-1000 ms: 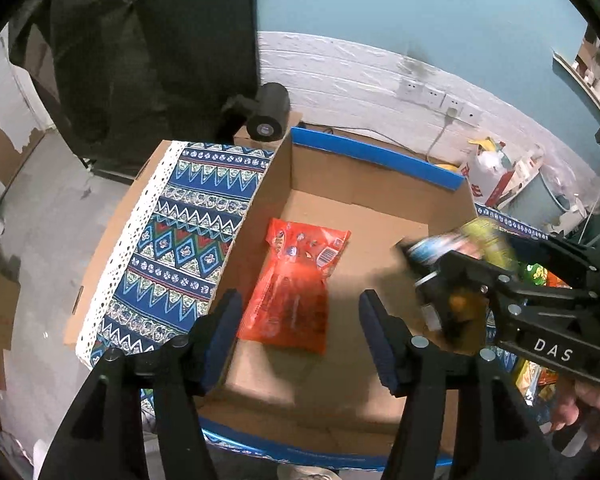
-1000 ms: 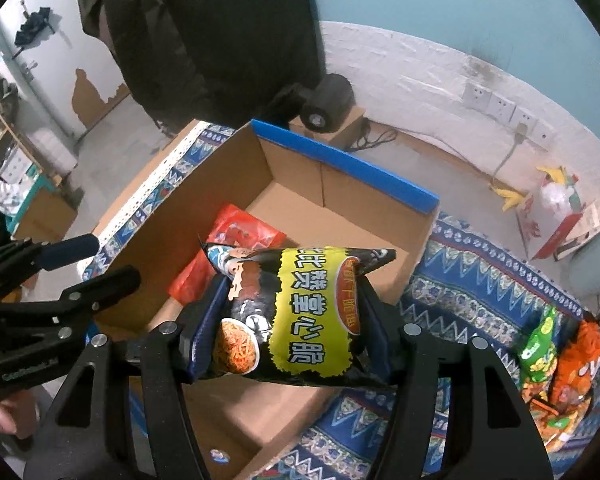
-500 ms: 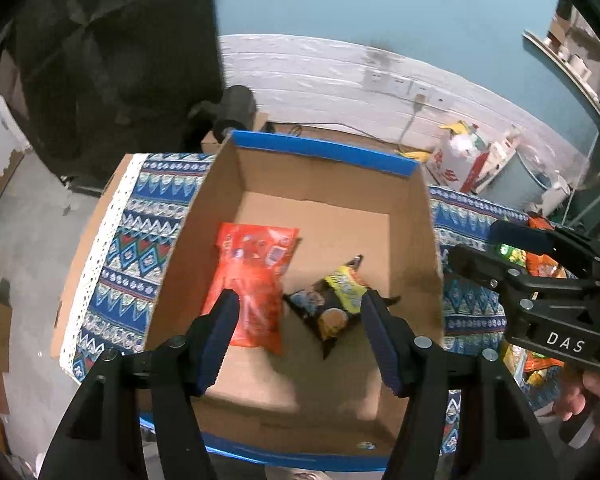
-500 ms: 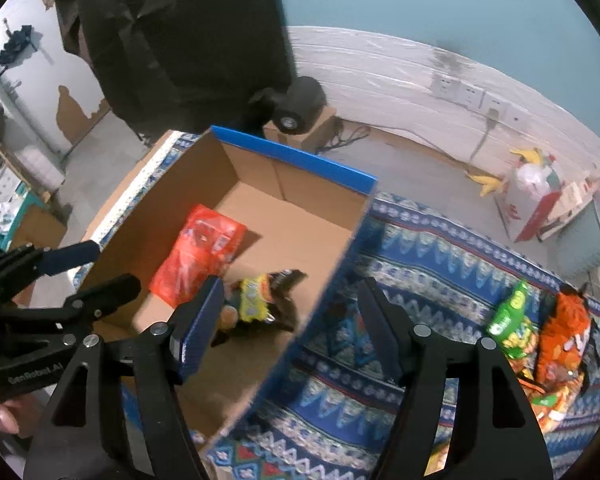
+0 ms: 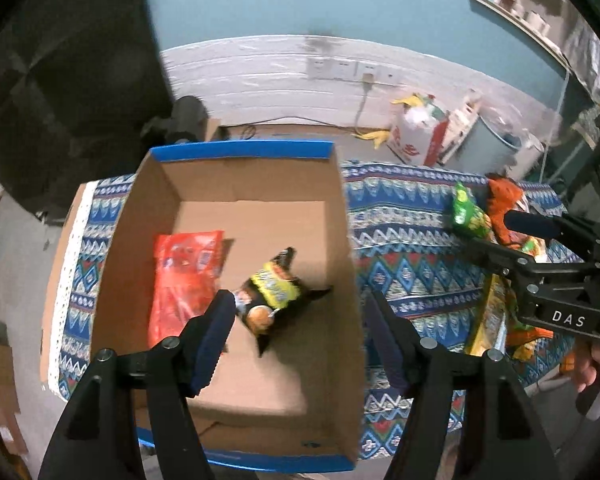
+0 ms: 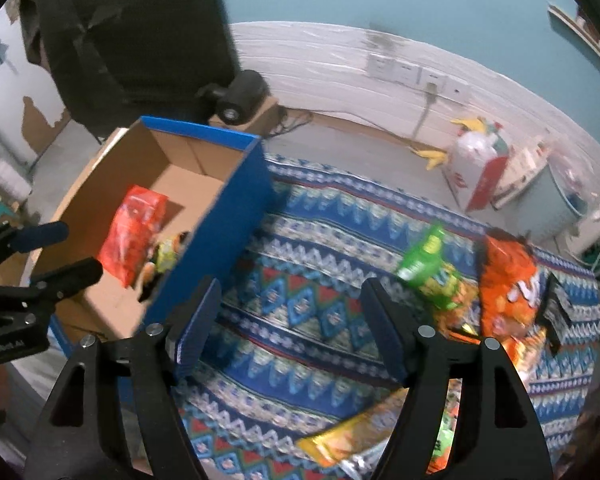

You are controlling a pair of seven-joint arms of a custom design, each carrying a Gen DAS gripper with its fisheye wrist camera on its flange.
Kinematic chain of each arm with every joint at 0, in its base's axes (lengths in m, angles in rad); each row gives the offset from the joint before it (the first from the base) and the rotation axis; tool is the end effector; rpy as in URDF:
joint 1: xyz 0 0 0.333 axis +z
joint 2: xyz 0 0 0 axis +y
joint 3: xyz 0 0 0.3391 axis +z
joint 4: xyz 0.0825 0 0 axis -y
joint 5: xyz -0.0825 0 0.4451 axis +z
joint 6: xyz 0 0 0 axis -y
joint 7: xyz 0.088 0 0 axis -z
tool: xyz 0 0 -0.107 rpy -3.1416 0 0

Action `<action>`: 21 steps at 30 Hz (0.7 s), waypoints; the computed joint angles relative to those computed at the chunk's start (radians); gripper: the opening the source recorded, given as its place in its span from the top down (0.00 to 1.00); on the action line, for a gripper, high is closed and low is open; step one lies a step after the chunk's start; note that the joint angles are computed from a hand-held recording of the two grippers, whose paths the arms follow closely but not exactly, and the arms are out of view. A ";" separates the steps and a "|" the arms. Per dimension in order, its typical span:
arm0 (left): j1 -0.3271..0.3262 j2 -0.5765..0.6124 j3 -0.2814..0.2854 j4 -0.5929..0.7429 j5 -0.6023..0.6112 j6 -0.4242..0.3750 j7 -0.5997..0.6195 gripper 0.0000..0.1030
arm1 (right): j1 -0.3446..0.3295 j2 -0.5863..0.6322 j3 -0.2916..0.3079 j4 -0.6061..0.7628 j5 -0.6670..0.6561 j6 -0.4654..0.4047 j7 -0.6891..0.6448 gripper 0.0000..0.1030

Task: Organize snacks
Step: 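Drop the black-yellow bag into the box from the right gripper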

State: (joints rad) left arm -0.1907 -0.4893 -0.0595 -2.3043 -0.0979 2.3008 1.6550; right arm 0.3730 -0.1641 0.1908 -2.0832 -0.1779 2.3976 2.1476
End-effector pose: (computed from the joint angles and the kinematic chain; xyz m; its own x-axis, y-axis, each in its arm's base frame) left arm 0.4765 -0.1278 0.5896 -0.2897 -0.9567 0.0276 -0.8491 0.2435 -0.4688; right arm 0.5056 0.3242 0.5505 0.1130 -0.9906 -0.0767 -0.8760 -0.0629 -0.4783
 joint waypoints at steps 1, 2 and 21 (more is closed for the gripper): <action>-0.005 0.000 -0.003 0.001 -0.002 0.000 0.002 0.33 | -0.002 -0.013 -0.003 -0.013 0.001 -0.002 0.002 0.29; -0.011 0.000 -0.008 0.001 -0.003 0.002 0.006 0.33 | -0.005 -0.026 -0.005 -0.027 0.001 -0.003 0.003 0.29; -0.091 0.060 -0.059 0.013 -0.023 -0.026 0.073 0.33 | -0.116 -0.237 0.000 -0.260 -0.002 -0.084 0.029 0.25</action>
State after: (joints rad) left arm -0.2815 -0.4293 -0.1183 -2.2916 -0.1207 2.2750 1.7281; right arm 0.2569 -0.4014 0.1905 -2.3435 -0.1798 2.3132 2.1768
